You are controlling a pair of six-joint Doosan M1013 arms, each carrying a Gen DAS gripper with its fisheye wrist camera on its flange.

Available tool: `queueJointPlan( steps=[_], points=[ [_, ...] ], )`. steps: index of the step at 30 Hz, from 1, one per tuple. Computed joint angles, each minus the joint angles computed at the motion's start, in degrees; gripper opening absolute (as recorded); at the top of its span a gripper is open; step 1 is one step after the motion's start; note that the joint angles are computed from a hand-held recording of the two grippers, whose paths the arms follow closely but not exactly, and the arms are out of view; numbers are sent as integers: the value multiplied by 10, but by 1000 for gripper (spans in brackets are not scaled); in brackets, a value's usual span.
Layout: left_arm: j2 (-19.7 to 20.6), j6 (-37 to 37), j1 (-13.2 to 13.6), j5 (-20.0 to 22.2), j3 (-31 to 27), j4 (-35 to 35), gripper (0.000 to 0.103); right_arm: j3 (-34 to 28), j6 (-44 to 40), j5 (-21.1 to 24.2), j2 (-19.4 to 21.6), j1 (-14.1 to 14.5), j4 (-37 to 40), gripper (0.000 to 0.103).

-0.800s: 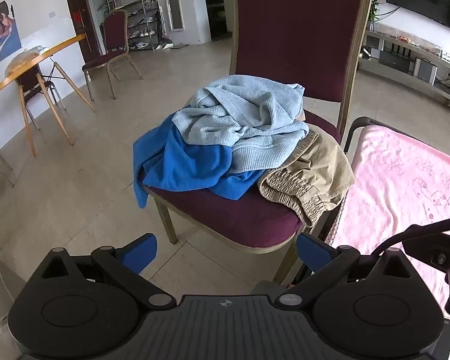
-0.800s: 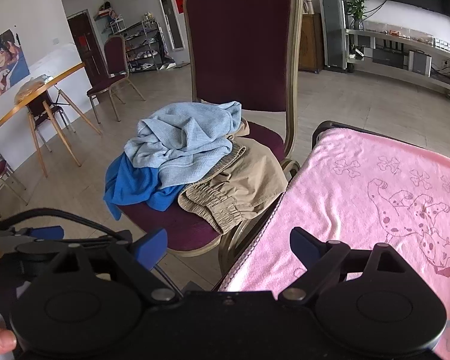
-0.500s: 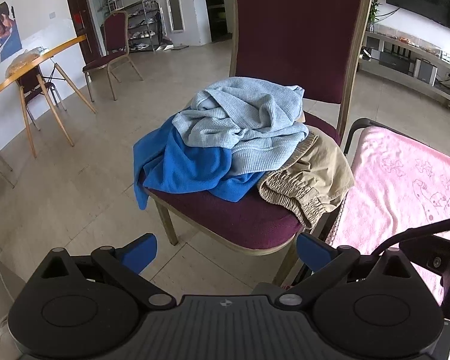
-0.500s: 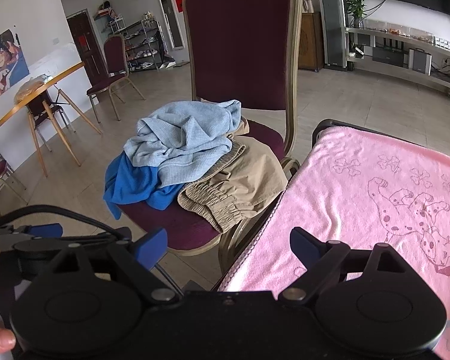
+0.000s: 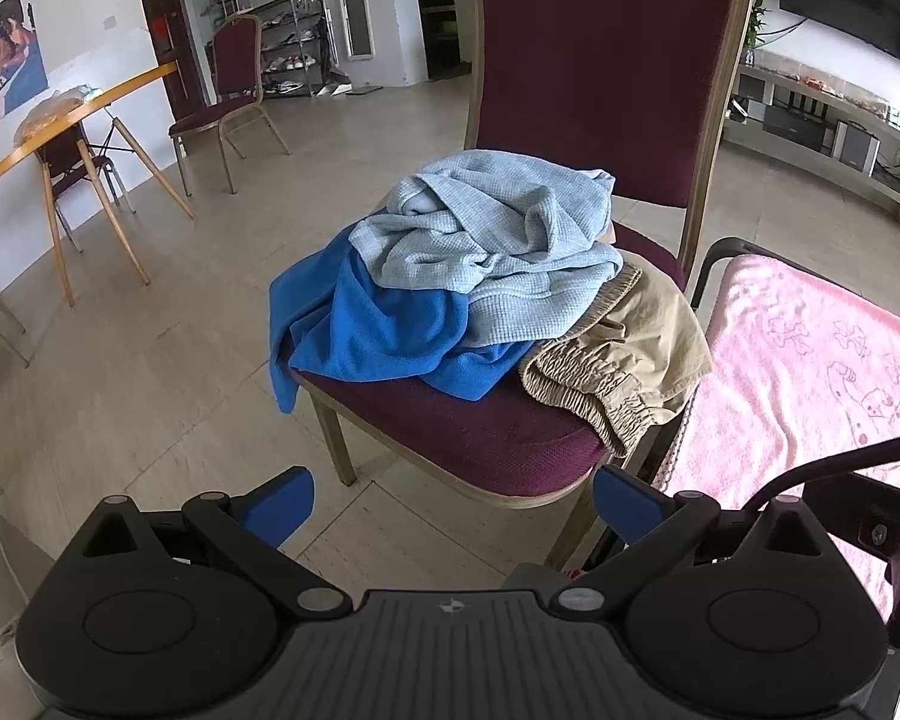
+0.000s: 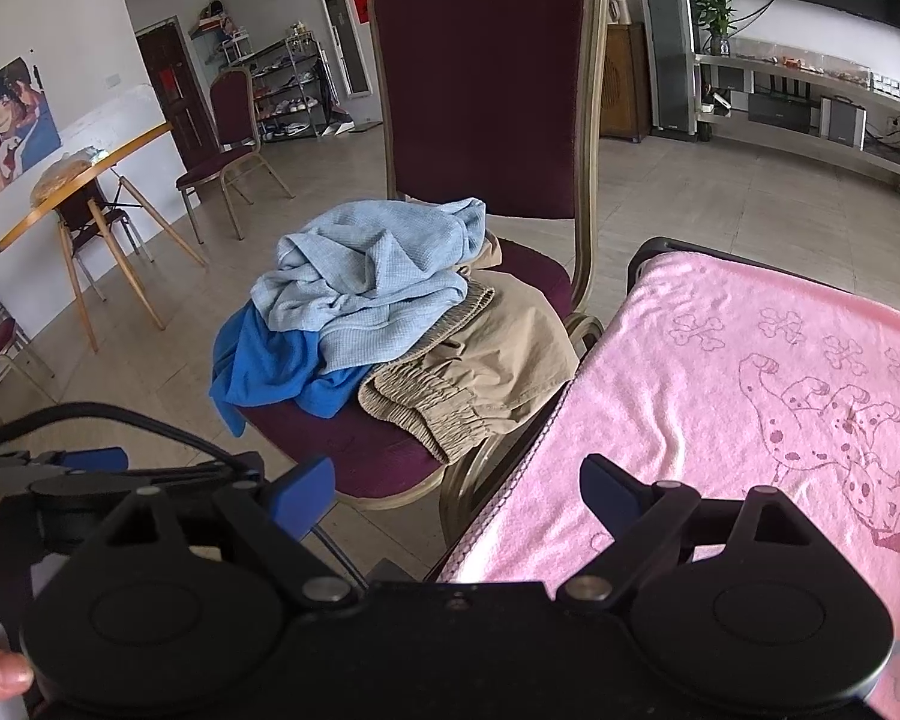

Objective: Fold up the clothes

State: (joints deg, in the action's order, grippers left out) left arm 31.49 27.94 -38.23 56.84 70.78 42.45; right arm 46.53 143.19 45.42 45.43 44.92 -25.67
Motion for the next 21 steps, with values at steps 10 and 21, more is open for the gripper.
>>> queueJointPlan(
  steps=[10, 21],
  points=[
    [0, 0, 1, 0, 0, -4, 102, -1, -2, 2, 0, -1, 5, 89],
    [1, -2, 2, 0, 0, -4, 102, 0, -1, -1, 0, -1, 8, 89]
  ],
)
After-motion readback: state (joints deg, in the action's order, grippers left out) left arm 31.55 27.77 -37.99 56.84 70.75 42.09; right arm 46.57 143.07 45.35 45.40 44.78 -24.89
